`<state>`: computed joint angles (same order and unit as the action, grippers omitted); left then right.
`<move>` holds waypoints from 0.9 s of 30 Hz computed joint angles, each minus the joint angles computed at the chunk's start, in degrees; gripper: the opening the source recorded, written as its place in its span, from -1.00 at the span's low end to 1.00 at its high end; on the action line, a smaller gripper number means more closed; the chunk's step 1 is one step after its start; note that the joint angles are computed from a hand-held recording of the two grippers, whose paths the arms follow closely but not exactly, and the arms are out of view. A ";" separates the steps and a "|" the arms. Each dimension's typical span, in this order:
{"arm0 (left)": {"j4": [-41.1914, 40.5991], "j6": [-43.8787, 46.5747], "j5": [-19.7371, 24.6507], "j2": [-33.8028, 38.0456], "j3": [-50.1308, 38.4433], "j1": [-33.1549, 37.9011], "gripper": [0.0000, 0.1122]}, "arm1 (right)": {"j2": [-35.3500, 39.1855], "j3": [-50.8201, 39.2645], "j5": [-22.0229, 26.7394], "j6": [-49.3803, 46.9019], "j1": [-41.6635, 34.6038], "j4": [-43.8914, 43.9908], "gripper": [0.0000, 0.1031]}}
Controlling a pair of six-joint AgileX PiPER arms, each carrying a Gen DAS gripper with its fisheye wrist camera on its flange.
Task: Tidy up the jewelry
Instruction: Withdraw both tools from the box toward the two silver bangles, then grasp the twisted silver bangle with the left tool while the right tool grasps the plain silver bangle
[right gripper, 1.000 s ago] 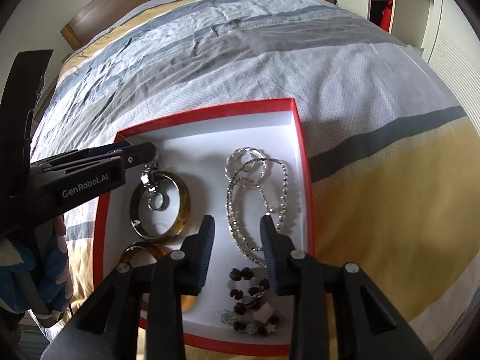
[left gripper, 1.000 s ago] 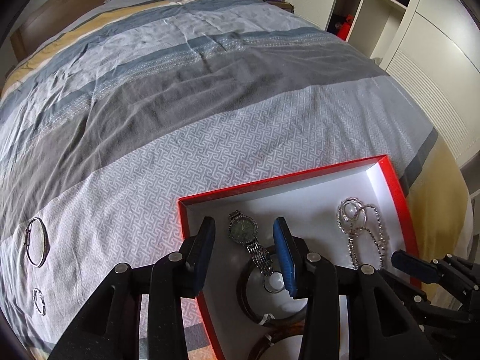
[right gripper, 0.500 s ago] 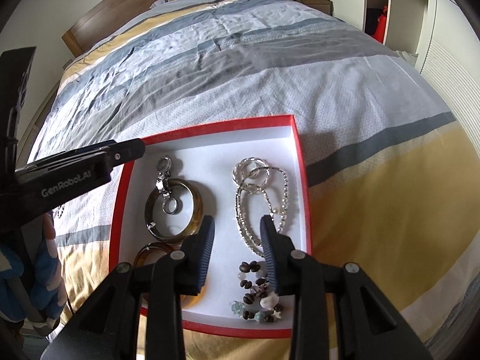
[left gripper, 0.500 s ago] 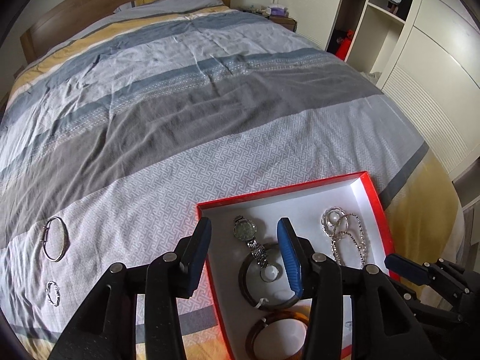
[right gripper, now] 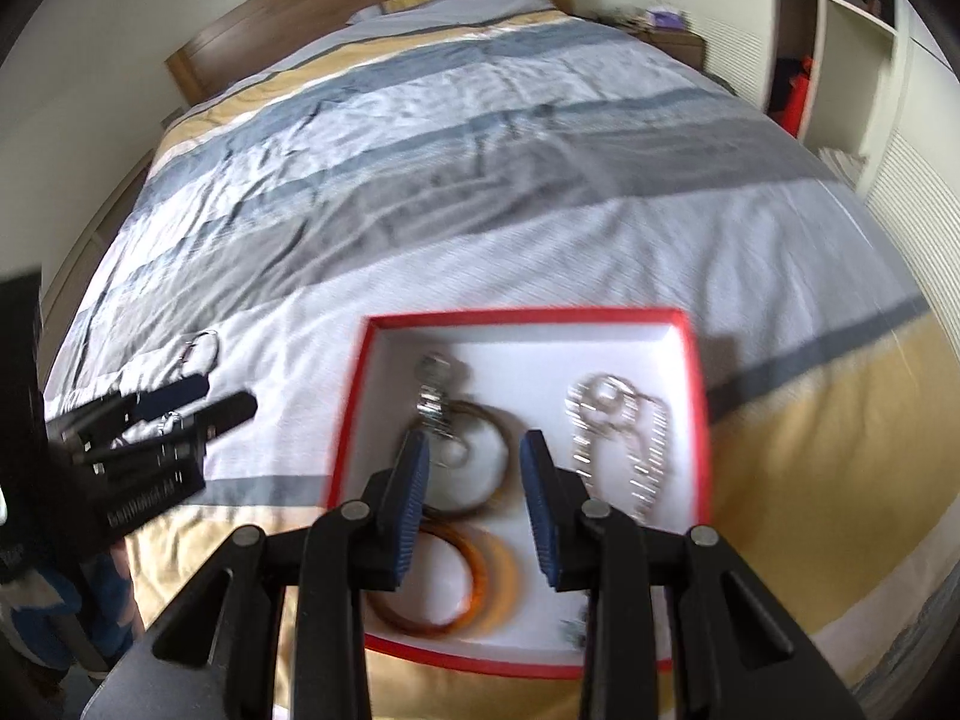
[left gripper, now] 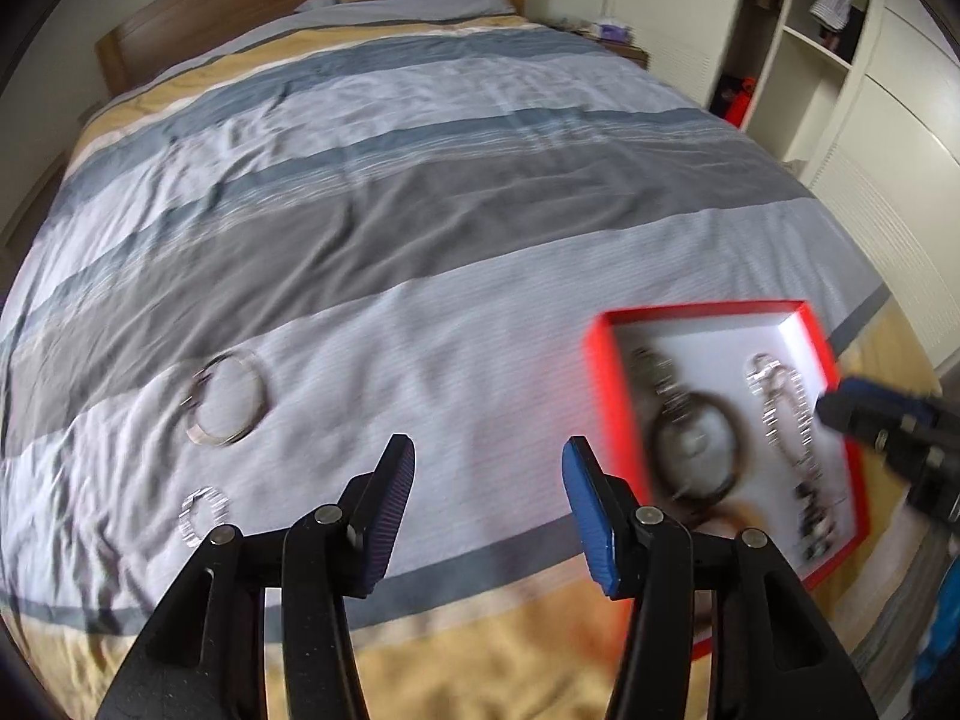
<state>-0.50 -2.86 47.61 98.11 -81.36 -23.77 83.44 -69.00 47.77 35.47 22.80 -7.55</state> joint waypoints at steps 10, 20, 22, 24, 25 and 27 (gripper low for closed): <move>-5.36 11.12 -4.38 -5.88 11.06 19.17 0.09 | 15.41 -17.68 1.48 -1.88 8.74 1.57 -0.41; -14.72 23.19 -5.20 0.34 10.43 30.50 0.17 | 33.63 -37.61 5.31 -9.07 11.81 7.15 -0.28; -16.15 24.21 -4.69 1.83 9.28 30.20 0.18 | 36.92 -41.54 6.53 -10.44 11.66 8.28 -0.28; -16.90 25.21 -4.61 3.33 8.27 29.75 0.19 | 40.13 -45.57 7.84 -11.60 11.44 9.29 -0.27; -16.60 25.09 -4.79 4.10 7.84 29.24 0.20 | 42.38 -48.62 8.97 -12.23 11.32 9.74 -0.27; -16.35 24.88 -4.83 5.95 6.76 28.63 0.20 | 46.27 -54.24 11.22 -13.39 11.02 10.51 -0.21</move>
<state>-16.85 22.02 42.79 104.06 -74.60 4.85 129.71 -123.25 59.00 22.08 33.82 2.97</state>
